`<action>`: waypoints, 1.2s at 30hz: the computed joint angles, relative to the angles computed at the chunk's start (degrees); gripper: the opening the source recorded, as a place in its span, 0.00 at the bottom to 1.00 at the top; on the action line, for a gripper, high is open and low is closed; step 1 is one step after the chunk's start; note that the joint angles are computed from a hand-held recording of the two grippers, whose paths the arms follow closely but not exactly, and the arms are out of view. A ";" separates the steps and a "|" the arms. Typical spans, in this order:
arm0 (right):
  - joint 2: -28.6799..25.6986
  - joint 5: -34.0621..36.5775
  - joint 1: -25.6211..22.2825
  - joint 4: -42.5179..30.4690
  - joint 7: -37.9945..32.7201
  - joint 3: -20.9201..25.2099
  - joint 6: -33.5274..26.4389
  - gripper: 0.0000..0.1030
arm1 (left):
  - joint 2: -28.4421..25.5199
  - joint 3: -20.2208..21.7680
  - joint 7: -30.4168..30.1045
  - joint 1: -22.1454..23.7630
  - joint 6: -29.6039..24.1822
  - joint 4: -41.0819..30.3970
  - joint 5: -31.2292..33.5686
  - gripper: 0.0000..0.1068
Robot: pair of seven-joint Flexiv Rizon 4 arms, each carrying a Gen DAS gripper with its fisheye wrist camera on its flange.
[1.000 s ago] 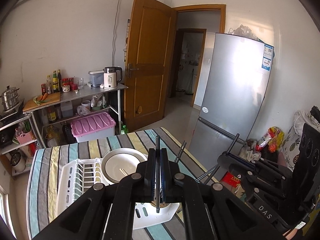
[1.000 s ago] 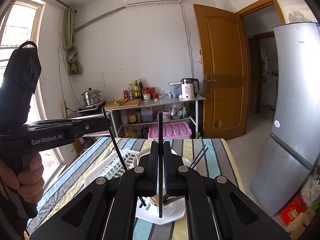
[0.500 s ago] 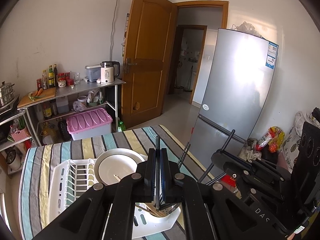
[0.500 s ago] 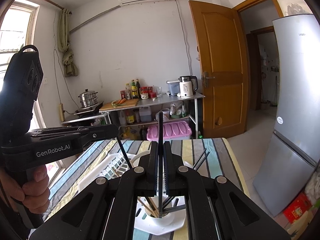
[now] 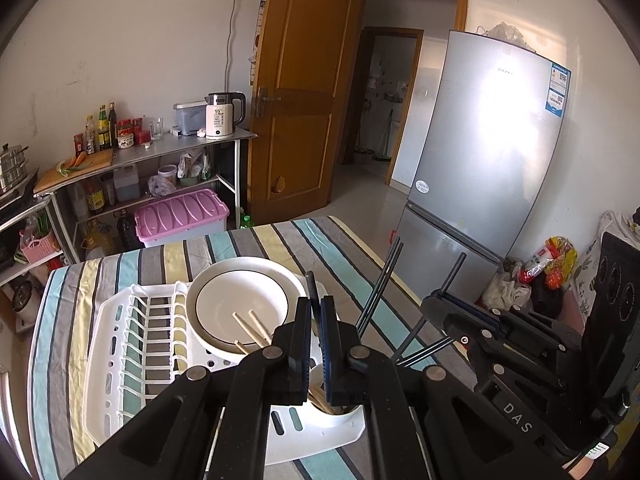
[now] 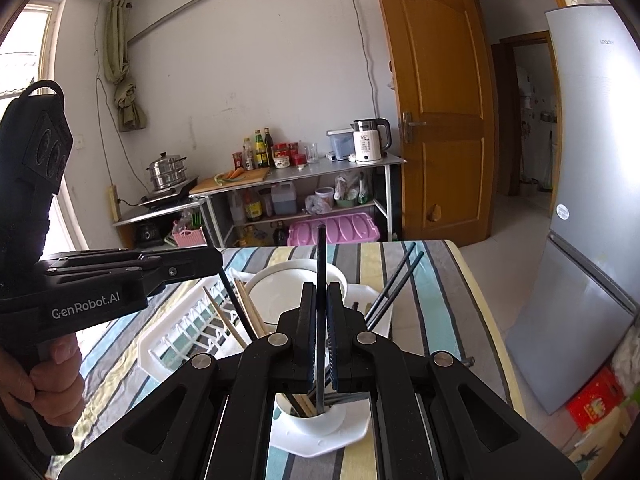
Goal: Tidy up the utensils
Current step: 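Lower the wooden chopstick into the cup with the left tool while the right tool lowers the black one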
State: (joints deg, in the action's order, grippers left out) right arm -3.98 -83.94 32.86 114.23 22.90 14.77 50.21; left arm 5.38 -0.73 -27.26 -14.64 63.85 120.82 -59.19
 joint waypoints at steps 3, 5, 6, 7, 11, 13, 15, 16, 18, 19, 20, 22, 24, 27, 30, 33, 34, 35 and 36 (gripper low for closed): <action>0.25 0.05 -0.07 0.19 0.23 0.09 0.07 0.05 | -0.09 0.06 -0.30 0.17 0.63 0.32 0.76 0.04; 0.14 0.77 0.16 0.01 -0.79 0.29 -0.74 0.05 | -0.39 -0.04 -1.02 0.33 1.22 0.53 1.65 0.04; 0.06 0.92 0.25 -0.09 -1.03 0.30 -1.00 0.05 | -0.64 -0.27 -0.75 0.18 2.54 0.71 1.79 0.04; -0.12 1.21 0.34 -0.27 -1.42 0.29 -1.24 0.05 | -0.78 -0.23 -0.97 0.22 2.74 0.68 1.82 0.04; -0.50 2.43 0.78 -0.67 -2.47 0.34 -1.71 0.05 | -0.88 -0.30 -1.71 0.32 3.63 0.79 2.67 0.05; -1.12 3.37 1.10 -1.27 -3.34 0.24 -1.94 0.05 | -1.10 -0.32 -2.35 0.38 4.17 0.70 3.25 0.05; -1.09 3.68 1.21 -1.32 -3.38 0.09 -1.82 0.05 | -1.25 -0.24 -2.34 0.43 4.68 0.69 3.05 0.05; -1.02 4.17 1.26 -1.31 -3.49 0.10 -1.85 0.05 | -1.32 -0.16 -2.55 0.58 4.92 0.63 3.31 0.05; -0.78 4.68 1.13 -1.01 -3.01 0.02 -1.43 0.05 | -1.27 0.24 -2.76 1.05 3.34 0.36 3.44 0.05; -0.57 4.91 1.00 -0.81 -2.81 0.00 -1.06 0.05 | -1.15 0.30 -2.51 1.08 3.18 0.48 2.92 0.05; -0.41 5.05 0.90 -0.67 -2.69 0.00 -0.92 0.05 | -1.05 0.34 -2.19 1.10 3.13 0.59 2.48 0.05; -0.14 5.26 0.94 -0.57 -2.78 0.17 -1.47 0.09 | -0.91 0.38 -1.30 1.09 3.15 0.85 1.78 0.06; 0.09 4.93 1.00 -0.47 -2.70 0.33 -1.68 0.15 | -0.59 0.37 -0.66 1.00 3.59 1.28 1.53 0.06; 0.29 4.55 1.08 -0.36 -2.68 0.56 -1.88 0.16 | 0.22 0.54 1.24 0.56 3.91 2.26 0.32 0.06; 0.68 3.93 1.35 -0.07 -2.29 0.91 -2.53 0.16 | 1.21 0.76 3.38 -0.11 4.81 3.44 -1.31 0.11; 1.44 3.08 1.27 1.00 -0.89 1.24 -2.14 0.16 | 2.23 1.21 5.90 -0.77 4.96 4.58 -3.06 0.17; 1.76 2.92 1.27 1.37 -0.62 1.43 -2.11 0.16 | 2.82 1.31 6.32 -0.96 5.32 5.21 -3.36 0.17; 1.94 2.84 1.37 1.59 -0.45 1.68 -2.40 0.16 | 3.42 1.42 7.05 -1.31 5.87 5.91 -4.08 0.17; 2.09 2.83 1.54 1.77 -0.29 1.95 -2.85 0.16 | 4.10 1.59 8.13 -1.80 6.46 6.72 -5.23 0.17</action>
